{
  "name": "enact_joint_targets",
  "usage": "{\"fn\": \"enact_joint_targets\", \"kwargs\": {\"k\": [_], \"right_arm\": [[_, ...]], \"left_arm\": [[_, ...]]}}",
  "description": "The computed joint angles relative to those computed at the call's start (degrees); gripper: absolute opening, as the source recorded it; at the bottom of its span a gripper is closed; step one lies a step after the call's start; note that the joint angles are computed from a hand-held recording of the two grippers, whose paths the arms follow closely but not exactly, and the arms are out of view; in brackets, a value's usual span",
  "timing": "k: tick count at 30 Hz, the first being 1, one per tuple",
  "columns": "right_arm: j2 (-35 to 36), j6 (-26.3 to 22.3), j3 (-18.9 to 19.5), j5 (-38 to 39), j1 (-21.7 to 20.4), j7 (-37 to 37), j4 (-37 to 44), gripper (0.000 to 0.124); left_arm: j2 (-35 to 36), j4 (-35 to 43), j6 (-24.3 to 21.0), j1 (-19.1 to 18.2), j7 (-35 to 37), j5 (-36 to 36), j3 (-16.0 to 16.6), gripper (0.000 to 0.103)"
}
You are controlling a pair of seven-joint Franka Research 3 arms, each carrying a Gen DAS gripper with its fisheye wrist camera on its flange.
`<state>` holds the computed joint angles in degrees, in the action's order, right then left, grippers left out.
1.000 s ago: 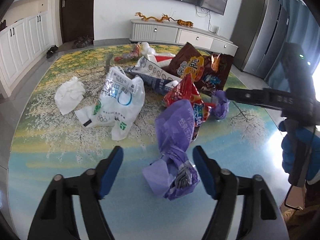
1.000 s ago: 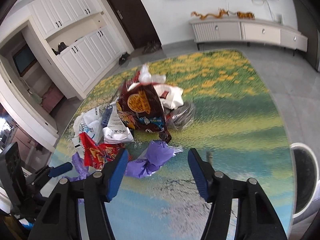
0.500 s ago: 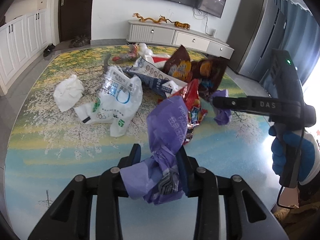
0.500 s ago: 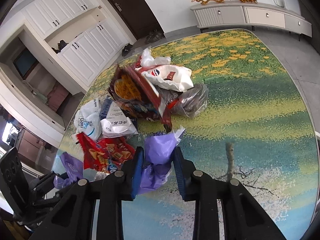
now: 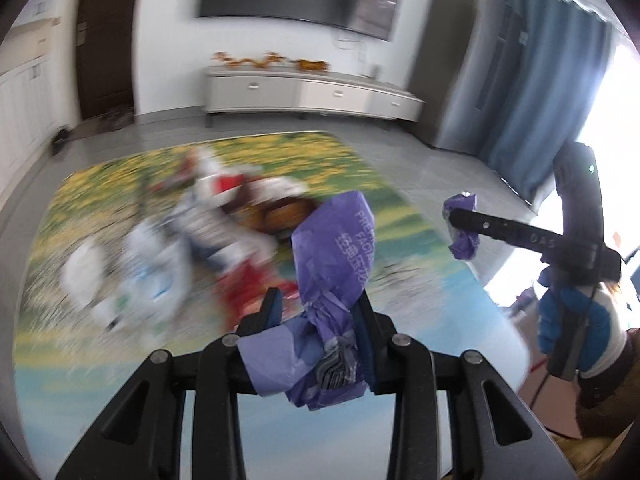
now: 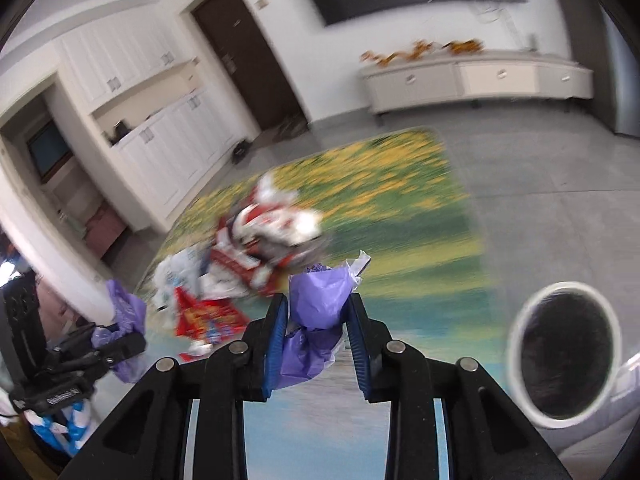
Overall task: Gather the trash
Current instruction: 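Carry both purple wrappers over the white bin and open both tools, then move both tools back over the table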
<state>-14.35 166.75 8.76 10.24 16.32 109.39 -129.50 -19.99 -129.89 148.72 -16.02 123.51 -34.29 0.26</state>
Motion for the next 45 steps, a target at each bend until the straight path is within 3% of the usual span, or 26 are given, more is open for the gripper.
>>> {"fn": "enact_joint_targets", "kwargs": {"k": [5, 9, 16, 20, 24, 28, 34, 38, 45], "right_arm": [[-8.52, -1.08, 3.40, -9.62, -11.29, 10.01, -8.54, 0.028], [-12.11, -1.56, 2.68, -11.67, -16.79, 13.67, -14.22, 0.028], [-10.22, -1.68, 0.30, -12.04, -21.60, 14.68, -17.64, 0.029], [-6.68, -2.77, 1.26, -15.79, -24.68, 16.70, -15.88, 0.030], [-5.01, -3.28, -0.09, -17.85, -24.60, 18.00, -15.47, 0.030], [-4.46, -4.93, 0.64, -22.17, -26.05, 21.54, -15.04, 0.042], [-5.78, -6.09, 0.33, -25.88, -25.81, 26.35, -15.62, 0.048], [-7.31, -4.74, -0.46, -24.95, -24.86, 26.16, -16.13, 0.051], [-13.33, -5.24, 3.22, -25.86, -26.05, 27.82, -15.31, 0.062]], "left_arm": [[8.10, 10.48, -4.47, -2.11, -0.54, 0.54, -4.42, 0.033], [17.60, 21.17, -7.29, -2.29, -3.35, 4.47, -10.02, 0.033], [35.11, 39.69, -11.28, -4.02, -14.96, 18.12, -17.33, 0.034], [44.01, 49.81, -14.01, -5.78, -20.04, 23.53, -19.28, 0.034], [52.01, 59.35, -18.40, -7.57, -23.39, 26.40, -20.27, 0.040], [58.24, 67.47, -22.99, -8.29, -26.09, 25.98, -20.94, 0.047], [56.86, 65.08, -21.56, -7.14, -26.20, 24.45, -21.68, 0.047], [51.10, 57.35, -15.62, -6.02, -25.38, 24.53, -21.70, 0.047], [38.14, 42.16, -5.18, -2.32, -22.52, 21.56, -22.39, 0.047]]}}
